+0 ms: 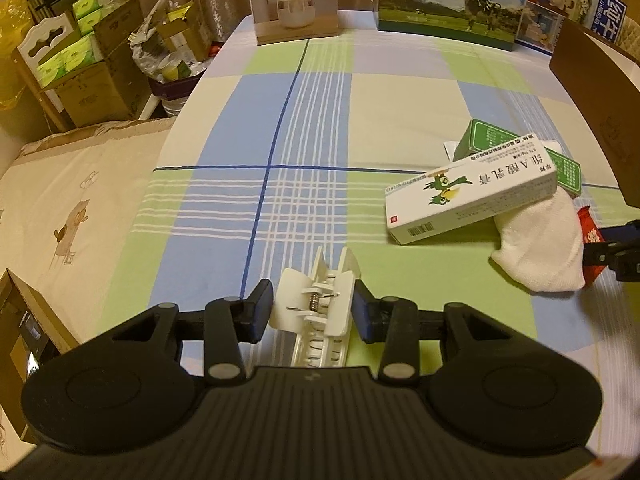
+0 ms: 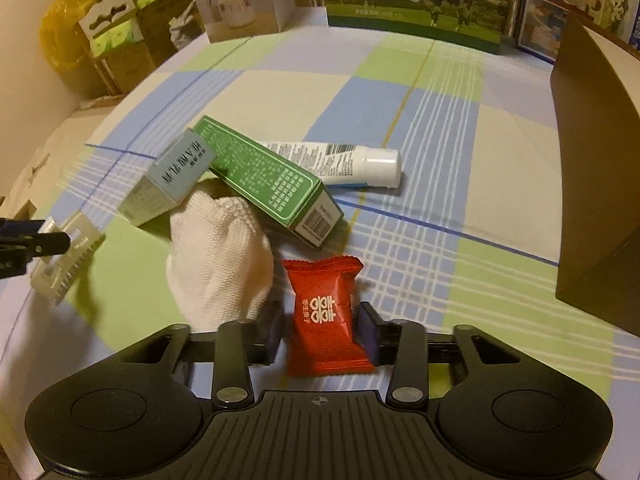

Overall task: Organize objects
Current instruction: 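Grasp the white plastic clip with the left tool while the right tool grasps the red candy packet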

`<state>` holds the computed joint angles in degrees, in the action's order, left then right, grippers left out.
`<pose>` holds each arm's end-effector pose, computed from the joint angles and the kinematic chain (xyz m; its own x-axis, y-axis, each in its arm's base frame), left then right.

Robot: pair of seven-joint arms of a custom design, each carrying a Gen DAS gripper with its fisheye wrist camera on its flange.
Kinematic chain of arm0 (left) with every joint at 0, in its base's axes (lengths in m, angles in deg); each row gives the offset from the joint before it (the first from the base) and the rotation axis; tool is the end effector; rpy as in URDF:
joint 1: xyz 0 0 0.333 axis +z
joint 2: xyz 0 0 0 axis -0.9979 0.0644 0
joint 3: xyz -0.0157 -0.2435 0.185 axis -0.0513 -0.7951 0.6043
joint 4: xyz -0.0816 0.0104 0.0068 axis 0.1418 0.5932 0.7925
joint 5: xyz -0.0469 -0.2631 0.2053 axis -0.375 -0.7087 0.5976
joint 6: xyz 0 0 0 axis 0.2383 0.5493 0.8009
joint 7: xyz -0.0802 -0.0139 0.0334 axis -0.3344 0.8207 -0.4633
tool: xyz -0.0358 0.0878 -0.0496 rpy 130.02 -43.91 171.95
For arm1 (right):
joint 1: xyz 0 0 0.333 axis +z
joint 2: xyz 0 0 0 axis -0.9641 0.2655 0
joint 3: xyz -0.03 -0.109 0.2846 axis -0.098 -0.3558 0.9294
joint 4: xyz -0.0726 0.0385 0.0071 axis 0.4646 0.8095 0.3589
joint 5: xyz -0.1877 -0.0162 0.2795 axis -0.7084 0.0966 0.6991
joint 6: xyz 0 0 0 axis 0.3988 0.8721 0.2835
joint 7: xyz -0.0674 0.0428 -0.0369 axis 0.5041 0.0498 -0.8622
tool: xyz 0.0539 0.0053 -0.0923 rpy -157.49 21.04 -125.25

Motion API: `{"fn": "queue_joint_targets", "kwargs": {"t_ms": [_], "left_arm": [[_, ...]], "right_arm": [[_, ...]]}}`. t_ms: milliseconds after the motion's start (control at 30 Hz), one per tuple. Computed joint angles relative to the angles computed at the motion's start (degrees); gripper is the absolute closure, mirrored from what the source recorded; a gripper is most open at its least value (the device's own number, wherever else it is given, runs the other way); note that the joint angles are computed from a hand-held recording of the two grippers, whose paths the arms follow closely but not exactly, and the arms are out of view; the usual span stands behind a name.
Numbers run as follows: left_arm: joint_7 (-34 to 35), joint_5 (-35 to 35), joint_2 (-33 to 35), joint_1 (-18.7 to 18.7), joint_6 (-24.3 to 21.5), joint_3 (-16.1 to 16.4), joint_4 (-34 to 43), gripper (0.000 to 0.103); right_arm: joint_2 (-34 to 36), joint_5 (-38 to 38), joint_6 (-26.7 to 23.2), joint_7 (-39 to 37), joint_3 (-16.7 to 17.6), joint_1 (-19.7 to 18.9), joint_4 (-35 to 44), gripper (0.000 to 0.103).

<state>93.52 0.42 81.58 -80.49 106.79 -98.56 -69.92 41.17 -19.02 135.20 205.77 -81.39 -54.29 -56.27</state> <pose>0.6734 -0.0662 0.4446 -0.4865 -0.8703 -0.0768 -0.7054 0.4432 -0.5531 0.6029 0.1791 0.4387 -0.1628 -0.9793 -0.1205 -0.8391 0.2016 -0.5052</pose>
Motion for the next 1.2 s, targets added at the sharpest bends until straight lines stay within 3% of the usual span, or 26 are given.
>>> {"fn": "queue_joint_targets", "kwargs": {"t_ms": [300, 667, 933, 1200], "left_arm": [[-1.48, 0.83, -0.2, -0.58, -0.22, 0.36, -0.06, 0.066], [-1.47, 0.77, -1.43, -0.52, 0.81, 0.18, -2.05, 0.066], [-0.4, -1.42, -4.47, 0.67, 1.98, -0.42, -5.91, 0.067], [2.93, -6.03, -9.15, 1.74, 2.83, -1.17, -10.88, 0.067]], "right_arm": [[-0.41, 0.05, 0.52, -0.86, 0.08, -0.2, -0.76, 0.078], [-3.89, 1.95, 2.08, 1.34, 0.77, -0.68, -5.37, 0.08], [-9.98, -0.06, 3.82, 6.78, 1.49, -1.21, -12.46, 0.08], [-18.23, -2.9, 4.47, 13.9, 4.36, -4.37, -21.18, 0.08]]}}
